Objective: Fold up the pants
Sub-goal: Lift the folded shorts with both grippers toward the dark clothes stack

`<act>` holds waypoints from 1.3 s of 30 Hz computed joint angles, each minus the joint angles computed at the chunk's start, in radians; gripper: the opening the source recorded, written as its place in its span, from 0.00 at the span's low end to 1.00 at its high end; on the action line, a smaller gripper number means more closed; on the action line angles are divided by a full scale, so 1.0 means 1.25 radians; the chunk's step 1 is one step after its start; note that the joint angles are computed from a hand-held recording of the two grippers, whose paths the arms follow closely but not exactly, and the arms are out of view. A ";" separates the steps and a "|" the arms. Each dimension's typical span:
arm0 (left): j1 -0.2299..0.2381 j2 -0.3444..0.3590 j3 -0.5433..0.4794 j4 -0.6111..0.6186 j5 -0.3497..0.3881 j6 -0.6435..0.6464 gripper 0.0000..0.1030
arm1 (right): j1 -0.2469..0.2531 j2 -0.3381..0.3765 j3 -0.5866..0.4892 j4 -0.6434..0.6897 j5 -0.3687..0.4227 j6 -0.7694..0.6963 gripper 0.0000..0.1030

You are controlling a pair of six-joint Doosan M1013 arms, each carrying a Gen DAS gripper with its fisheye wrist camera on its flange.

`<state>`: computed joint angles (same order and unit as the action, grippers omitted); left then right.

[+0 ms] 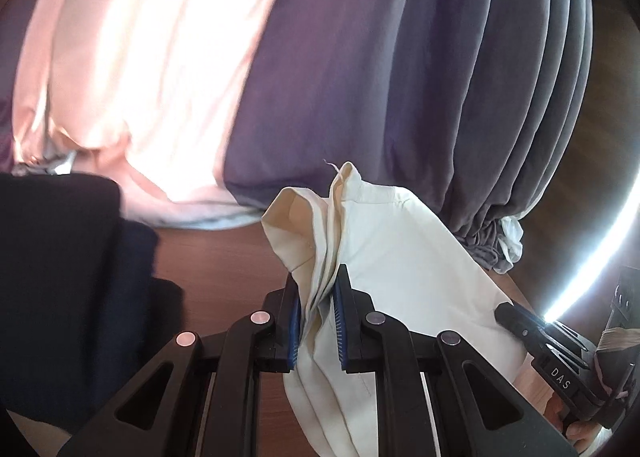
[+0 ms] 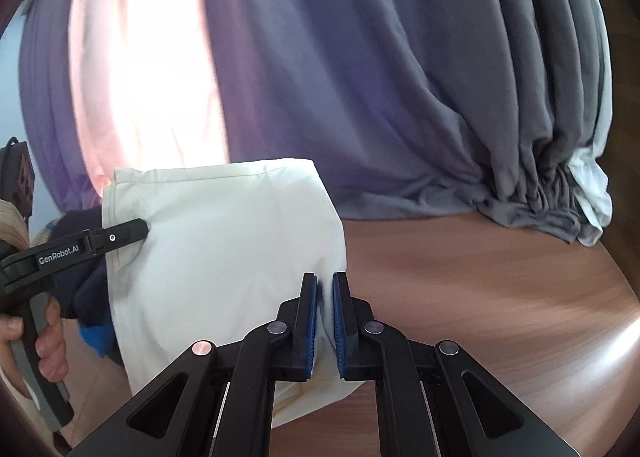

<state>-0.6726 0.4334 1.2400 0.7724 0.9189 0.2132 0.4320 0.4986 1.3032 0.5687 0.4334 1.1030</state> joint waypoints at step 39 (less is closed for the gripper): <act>0.172 -0.234 0.129 -0.123 0.111 0.382 0.15 | 0.235 0.078 -0.175 -0.170 0.021 0.292 0.09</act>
